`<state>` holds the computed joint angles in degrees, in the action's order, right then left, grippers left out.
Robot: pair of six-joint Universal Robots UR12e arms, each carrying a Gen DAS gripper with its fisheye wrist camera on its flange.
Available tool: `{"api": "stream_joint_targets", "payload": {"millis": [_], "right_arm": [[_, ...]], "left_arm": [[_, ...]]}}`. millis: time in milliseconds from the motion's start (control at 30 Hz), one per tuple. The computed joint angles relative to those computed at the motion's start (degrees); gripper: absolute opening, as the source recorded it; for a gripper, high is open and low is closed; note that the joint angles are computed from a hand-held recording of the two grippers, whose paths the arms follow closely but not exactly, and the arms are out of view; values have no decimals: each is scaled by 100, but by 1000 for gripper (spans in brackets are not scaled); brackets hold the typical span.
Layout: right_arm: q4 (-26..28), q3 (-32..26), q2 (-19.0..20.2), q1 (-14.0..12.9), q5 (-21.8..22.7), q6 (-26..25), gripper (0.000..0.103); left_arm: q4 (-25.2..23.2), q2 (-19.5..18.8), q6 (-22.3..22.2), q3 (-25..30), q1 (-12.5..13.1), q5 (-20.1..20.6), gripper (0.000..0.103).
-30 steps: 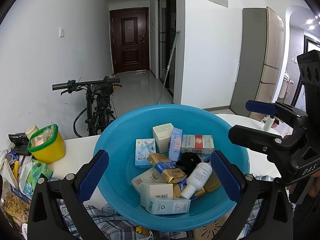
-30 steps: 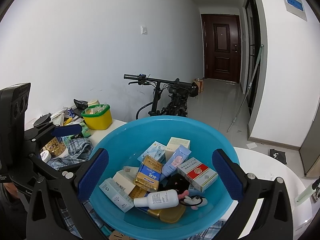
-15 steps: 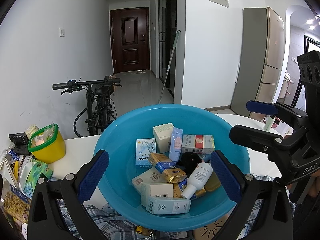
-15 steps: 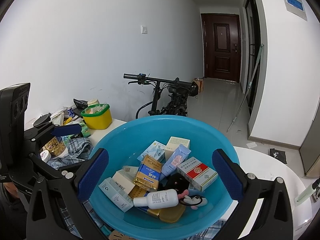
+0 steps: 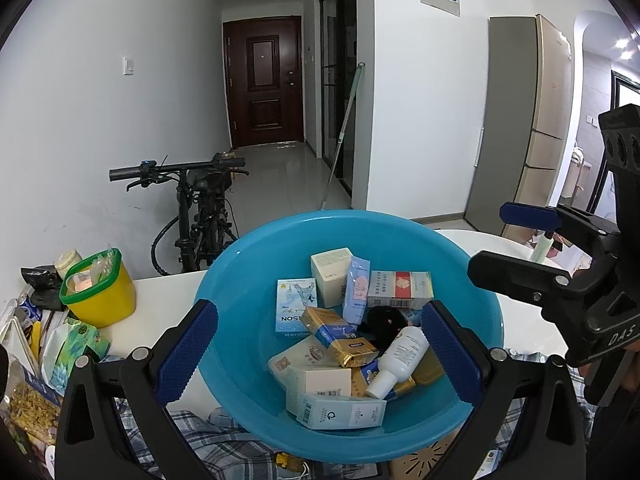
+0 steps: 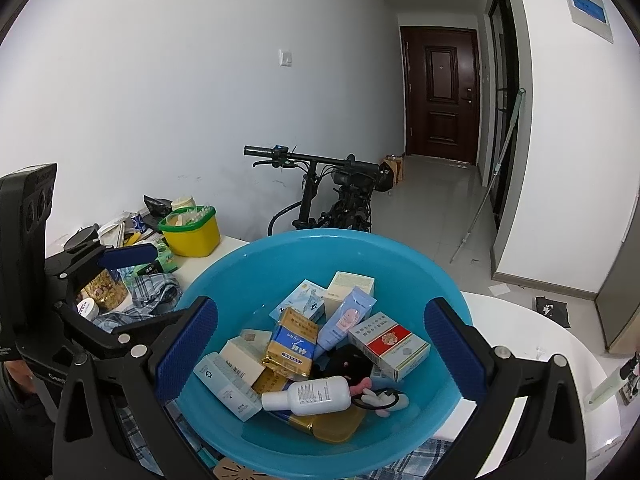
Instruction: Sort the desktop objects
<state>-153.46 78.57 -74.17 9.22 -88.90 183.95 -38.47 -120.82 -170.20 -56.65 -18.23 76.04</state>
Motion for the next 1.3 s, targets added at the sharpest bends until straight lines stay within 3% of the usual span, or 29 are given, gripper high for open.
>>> {"api": "stream_joint_targets", "payload": {"millis": [333,600,733,833,933,1133,1300], "right_arm": [[-178,85,-98,-19,18,54,103],[-150,50,-85,16,33,-3,103],[-159,32,-93,106,-194,-215,103],[-319,69,-118,134,-216,-269,103],[-554,122,-152,147,-219,-244,103],[-651,209,-224,34,239,-108,103],[-633,226,-244,14,187,-48,103]], "left_arm": [[263,244,-112,-325,23,167,103],[724,944,-28,-1260,136,210,103],[926,1304,43,-1831,186,262,103],[853,1437,-18,-2124,216,137,103],[811,1450,56,-2311,168,264,103],[259,1255,11,-2399,86,237,103],[-22,1143,-58,-2471,59,262,103]]}}
